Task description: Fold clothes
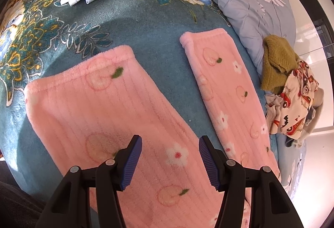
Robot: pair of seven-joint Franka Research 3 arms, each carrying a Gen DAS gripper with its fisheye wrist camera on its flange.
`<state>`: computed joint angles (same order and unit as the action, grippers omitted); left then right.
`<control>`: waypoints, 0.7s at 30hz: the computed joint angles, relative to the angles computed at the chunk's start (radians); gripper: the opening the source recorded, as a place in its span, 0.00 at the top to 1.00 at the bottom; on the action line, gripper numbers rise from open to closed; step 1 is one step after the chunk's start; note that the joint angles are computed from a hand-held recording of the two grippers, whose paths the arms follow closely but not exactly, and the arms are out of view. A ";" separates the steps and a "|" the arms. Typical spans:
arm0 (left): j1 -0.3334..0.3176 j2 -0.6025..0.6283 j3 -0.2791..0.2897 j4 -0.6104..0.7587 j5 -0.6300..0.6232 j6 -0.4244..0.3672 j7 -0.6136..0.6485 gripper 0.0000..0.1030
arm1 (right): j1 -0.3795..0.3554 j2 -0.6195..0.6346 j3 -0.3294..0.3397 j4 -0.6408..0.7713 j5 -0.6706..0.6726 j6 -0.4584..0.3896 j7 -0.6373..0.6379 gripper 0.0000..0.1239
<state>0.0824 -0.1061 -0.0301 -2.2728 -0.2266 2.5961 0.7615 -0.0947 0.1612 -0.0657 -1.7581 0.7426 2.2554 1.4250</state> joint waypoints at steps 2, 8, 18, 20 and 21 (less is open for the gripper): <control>0.000 0.002 -0.001 0.003 0.005 -0.004 0.001 0.41 | -0.004 -0.004 -0.021 0.014 -0.045 0.083 0.039 0.86; 0.002 0.006 -0.004 0.011 0.024 -0.019 -0.006 0.41 | -0.025 0.064 -0.083 0.110 -0.277 0.270 0.256 0.87; 0.005 0.018 -0.003 0.021 0.026 -0.032 -0.010 0.41 | -0.064 0.209 -0.141 0.280 -0.556 0.218 0.578 0.87; 0.005 0.020 -0.004 0.022 0.024 -0.029 -0.002 0.41 | -0.064 0.219 -0.134 0.300 -0.598 0.183 0.567 0.87; 0.005 0.021 -0.004 0.022 0.021 -0.026 0.002 0.41 | -0.063 0.221 -0.130 0.304 -0.615 0.169 0.559 0.86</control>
<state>0.0874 -0.0853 -0.0342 -2.2504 -0.2055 2.5705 0.7631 -0.1576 0.3824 -0.1961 -1.4537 0.1271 2.4242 1.9841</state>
